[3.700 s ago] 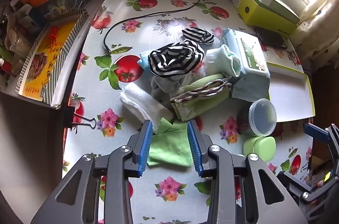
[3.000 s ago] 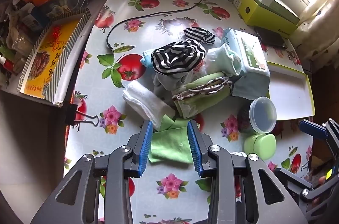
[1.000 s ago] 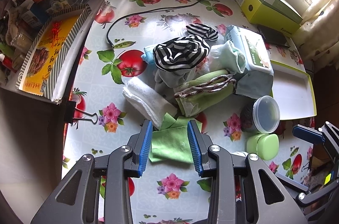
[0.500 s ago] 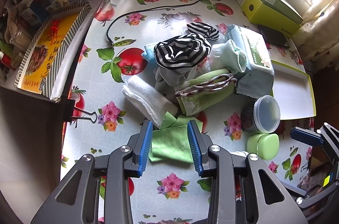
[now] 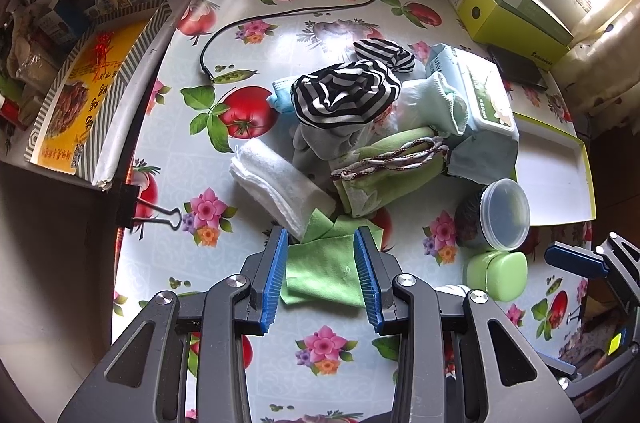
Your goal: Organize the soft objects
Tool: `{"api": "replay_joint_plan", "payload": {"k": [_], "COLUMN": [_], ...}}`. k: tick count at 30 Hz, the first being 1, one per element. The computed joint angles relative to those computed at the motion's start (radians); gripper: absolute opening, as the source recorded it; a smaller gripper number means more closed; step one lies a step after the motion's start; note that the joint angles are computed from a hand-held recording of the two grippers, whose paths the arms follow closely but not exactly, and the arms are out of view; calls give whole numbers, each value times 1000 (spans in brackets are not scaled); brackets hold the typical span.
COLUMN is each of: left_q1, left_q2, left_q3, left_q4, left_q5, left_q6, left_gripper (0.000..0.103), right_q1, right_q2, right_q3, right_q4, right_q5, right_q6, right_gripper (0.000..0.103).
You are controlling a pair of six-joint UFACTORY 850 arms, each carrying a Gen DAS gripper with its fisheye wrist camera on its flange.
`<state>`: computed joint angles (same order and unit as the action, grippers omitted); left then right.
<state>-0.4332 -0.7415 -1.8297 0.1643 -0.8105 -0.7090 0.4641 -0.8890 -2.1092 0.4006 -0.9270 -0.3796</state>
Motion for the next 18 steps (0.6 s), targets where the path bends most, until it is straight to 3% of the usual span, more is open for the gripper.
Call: {"api": "replay_joint_plan", "payload": {"k": [18], "left_q1": [26], "left_q2": [21], "left_q3": [48], "left_q4": [-36], "left_q5": [0], "left_q6": [-16], "left_gripper": [36], "right_q1": [10], "right_q2": [-83], "right_q3": [-91], "right_q4": [-21], "right_q5": [-94], "right_q6": [-94], "right_gripper": [78]}}
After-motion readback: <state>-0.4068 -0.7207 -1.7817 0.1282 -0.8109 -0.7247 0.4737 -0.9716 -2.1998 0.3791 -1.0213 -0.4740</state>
